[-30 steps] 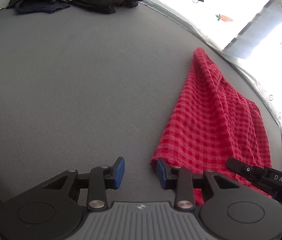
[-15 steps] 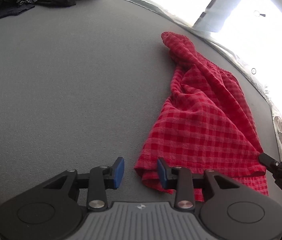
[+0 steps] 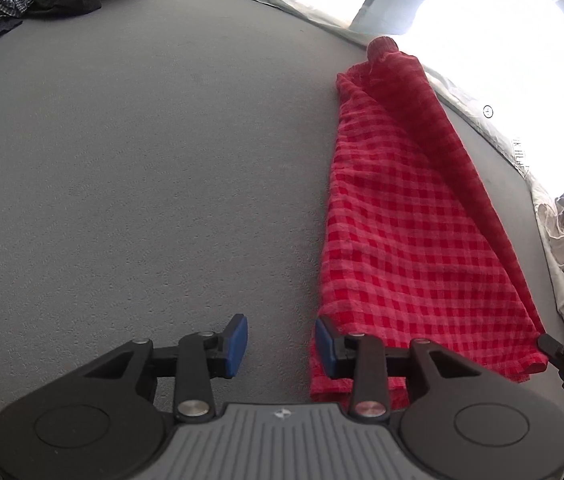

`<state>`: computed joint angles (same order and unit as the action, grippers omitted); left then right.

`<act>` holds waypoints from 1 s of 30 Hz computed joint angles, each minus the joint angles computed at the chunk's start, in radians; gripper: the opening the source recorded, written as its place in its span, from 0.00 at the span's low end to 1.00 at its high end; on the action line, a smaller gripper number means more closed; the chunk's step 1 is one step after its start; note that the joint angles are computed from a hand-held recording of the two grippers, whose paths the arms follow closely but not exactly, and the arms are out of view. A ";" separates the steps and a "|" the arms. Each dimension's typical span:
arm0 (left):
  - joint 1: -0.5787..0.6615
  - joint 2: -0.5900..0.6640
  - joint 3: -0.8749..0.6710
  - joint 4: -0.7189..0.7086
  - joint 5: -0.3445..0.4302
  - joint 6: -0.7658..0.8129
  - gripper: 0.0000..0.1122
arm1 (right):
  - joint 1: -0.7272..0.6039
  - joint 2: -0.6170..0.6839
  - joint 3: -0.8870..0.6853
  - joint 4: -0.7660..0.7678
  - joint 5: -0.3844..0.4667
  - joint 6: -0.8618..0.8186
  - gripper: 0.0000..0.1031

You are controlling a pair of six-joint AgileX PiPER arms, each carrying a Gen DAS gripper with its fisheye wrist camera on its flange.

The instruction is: Fold clothes

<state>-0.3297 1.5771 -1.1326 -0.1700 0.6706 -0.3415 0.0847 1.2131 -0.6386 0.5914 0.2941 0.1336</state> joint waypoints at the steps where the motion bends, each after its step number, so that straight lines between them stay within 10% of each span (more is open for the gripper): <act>1: 0.003 0.022 -0.029 -0.001 0.009 0.009 0.36 | -0.003 -0.005 0.001 -0.018 0.007 0.009 0.01; 16: 0.073 0.106 -0.138 -0.034 0.067 0.130 0.45 | 0.041 0.018 0.002 -0.413 0.088 0.368 0.02; 30: 0.050 0.180 -0.252 0.059 0.090 0.016 0.56 | 0.006 0.076 -0.175 -0.515 0.125 0.423 0.32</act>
